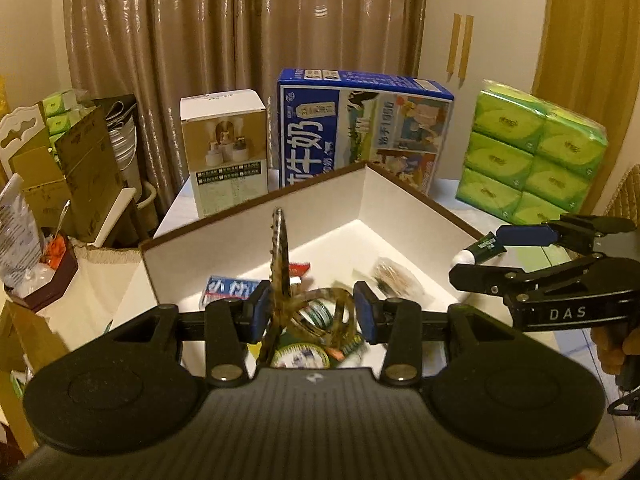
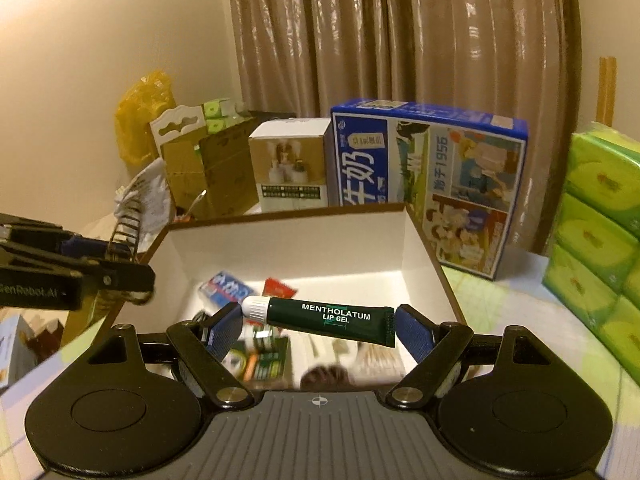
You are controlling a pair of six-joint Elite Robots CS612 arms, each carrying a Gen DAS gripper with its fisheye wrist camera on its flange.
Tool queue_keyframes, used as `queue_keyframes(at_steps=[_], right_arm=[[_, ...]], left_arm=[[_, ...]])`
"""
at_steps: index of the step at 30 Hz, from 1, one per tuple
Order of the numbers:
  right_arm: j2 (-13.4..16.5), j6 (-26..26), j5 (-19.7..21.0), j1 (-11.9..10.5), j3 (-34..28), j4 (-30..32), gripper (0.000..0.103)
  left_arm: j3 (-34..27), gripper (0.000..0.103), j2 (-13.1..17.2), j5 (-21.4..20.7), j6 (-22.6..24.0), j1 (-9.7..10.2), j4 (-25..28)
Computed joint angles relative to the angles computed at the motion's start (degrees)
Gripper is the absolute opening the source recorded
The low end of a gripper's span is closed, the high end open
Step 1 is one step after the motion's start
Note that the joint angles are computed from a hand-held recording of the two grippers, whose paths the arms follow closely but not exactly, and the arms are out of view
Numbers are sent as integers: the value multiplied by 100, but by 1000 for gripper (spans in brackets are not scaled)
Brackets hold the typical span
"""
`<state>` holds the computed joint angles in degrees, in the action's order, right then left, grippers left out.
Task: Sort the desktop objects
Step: 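Carry the hair clip and lip gel tube over the box with both tools, then release the lip gel with the right tool while the left tool releases the clip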
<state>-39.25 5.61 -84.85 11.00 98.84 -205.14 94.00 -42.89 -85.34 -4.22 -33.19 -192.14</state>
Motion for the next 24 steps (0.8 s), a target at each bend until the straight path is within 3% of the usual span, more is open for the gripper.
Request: queue_keyframes(at_steps=[3,5,11,24], right_arm=[[119,89,77,-33,-321,332,80],[224,124,75,-45,-553,619,80],[468,175,71,-75,-1047,1433,80],[834,-29,-66,-75,-1931,2644,80]], left_arm=[[-383,29,174,-134,27,101,334],[-665,17,321,-254,-9,172,577],[-1452,16,778,-459,-282,336,1679],[-2090,16,1153,-345,-210,426,2302]])
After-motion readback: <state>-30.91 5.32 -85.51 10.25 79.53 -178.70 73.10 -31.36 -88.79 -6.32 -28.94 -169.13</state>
